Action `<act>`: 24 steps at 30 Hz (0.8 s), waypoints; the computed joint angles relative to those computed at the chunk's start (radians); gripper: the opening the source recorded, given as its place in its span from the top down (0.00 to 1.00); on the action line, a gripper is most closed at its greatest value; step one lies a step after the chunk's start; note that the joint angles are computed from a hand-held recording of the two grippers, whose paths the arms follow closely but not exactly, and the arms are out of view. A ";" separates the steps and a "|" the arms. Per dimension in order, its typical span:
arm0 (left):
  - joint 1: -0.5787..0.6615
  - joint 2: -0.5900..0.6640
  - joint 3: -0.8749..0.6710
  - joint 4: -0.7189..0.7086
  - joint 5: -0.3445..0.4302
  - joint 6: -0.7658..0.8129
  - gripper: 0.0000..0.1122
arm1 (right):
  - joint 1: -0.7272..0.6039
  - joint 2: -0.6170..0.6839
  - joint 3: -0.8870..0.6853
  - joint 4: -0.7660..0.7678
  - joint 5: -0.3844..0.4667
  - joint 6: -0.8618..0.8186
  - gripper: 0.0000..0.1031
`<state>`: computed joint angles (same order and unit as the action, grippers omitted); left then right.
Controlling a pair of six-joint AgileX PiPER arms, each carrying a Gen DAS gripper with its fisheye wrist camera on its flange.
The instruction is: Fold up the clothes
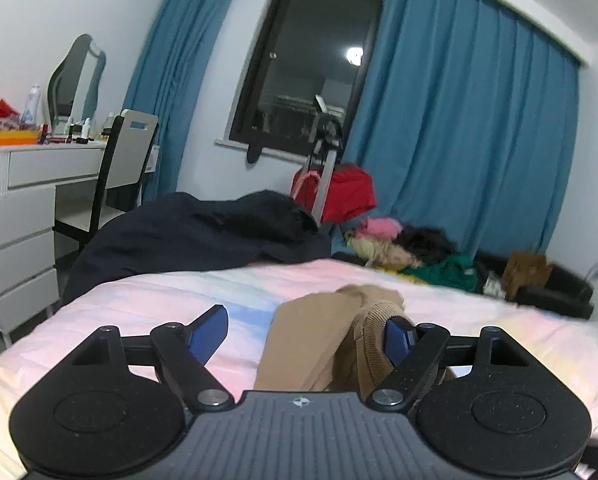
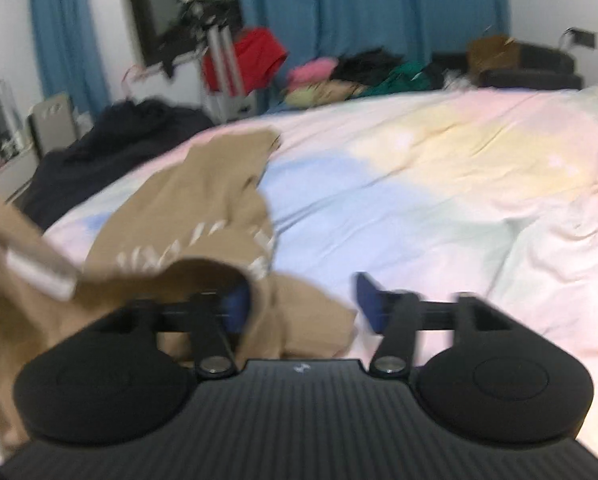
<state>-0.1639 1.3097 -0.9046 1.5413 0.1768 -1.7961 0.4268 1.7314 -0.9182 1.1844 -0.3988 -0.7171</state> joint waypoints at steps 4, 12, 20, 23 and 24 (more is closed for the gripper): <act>-0.002 0.089 -0.042 -0.333 0.013 0.400 0.28 | 0.016 0.001 0.034 -0.098 -0.121 0.160 0.34; -0.053 0.101 -0.016 -0.332 0.125 0.481 0.27 | 0.063 -0.069 0.159 -0.202 -0.427 0.354 0.34; -0.029 -0.217 -0.001 -0.399 0.153 0.500 0.24 | 0.113 -0.372 0.203 -0.175 -0.421 0.203 0.34; -0.025 -0.282 -0.125 -0.476 0.202 0.600 0.24 | 0.114 -0.468 0.115 -0.107 -0.345 0.039 0.33; -0.049 -0.277 -0.208 -0.473 0.279 0.612 0.26 | 0.132 -0.493 0.069 -0.046 -0.348 -0.049 0.34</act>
